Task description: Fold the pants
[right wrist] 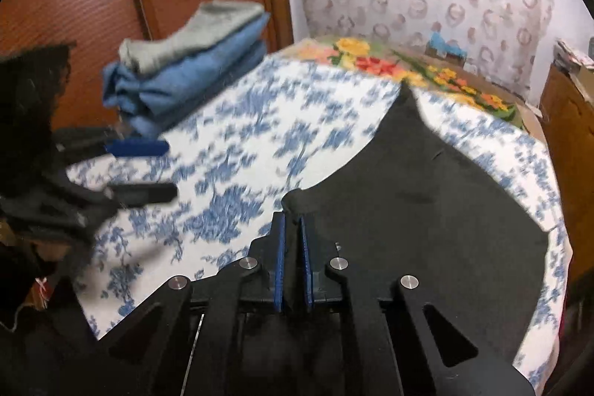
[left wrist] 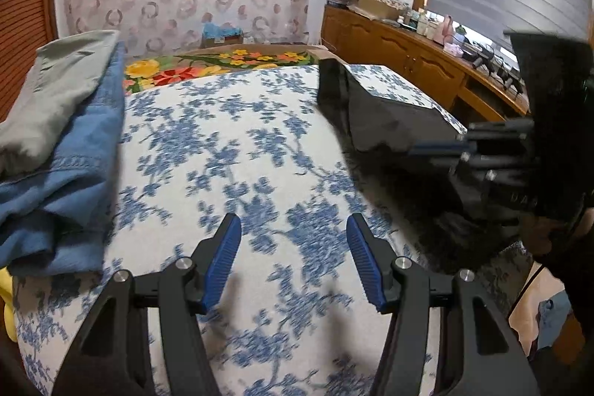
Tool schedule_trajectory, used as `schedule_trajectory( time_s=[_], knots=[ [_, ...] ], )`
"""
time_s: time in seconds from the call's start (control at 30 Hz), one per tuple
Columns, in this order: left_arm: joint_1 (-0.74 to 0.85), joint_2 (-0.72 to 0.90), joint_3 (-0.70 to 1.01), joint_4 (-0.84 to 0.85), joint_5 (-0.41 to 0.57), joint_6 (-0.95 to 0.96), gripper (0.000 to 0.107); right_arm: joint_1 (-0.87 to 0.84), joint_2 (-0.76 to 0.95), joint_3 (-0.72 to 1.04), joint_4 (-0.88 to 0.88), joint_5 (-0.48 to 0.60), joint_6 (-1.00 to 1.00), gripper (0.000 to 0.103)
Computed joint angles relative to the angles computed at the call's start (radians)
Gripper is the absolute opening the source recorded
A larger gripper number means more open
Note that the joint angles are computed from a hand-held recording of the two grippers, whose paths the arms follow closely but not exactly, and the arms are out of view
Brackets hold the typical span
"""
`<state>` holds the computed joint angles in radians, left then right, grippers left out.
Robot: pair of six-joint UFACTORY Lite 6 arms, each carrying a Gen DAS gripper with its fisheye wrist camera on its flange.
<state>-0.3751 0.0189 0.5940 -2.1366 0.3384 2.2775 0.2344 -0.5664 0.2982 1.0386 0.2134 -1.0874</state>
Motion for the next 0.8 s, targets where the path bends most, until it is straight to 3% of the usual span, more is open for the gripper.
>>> schedule_trajectory(
  time_s=[0.1,0.33,0.5,0.67,0.8],
  knots=[
    [-0.061,0.041,0.044,-0.035,-0.023,0.019,0.058,-0.082,-0.039,0.014,-0.098,0.045,0.032,0.005],
    [-0.16,0.142,0.161,-0.044,-0.08,-0.004,0.058,-0.392,-0.066,0.02,0.024,0.219,-0.262,0.005],
    [-0.205,0.205,0.244,0.015,-0.116,-0.076,0.058,-0.63,0.018,0.071,0.104,0.337,-0.481,0.005],
    [-0.244,0.283,0.335,0.089,-0.151,-0.169,0.058,-0.759,0.148,0.128,0.184,0.371,-0.647,0.005],
    [-0.272,0.347,0.412,0.179,-0.178,-0.271,0.058,-0.825,0.305,0.188,0.263,0.339,-0.763,0.005]
  ],
)
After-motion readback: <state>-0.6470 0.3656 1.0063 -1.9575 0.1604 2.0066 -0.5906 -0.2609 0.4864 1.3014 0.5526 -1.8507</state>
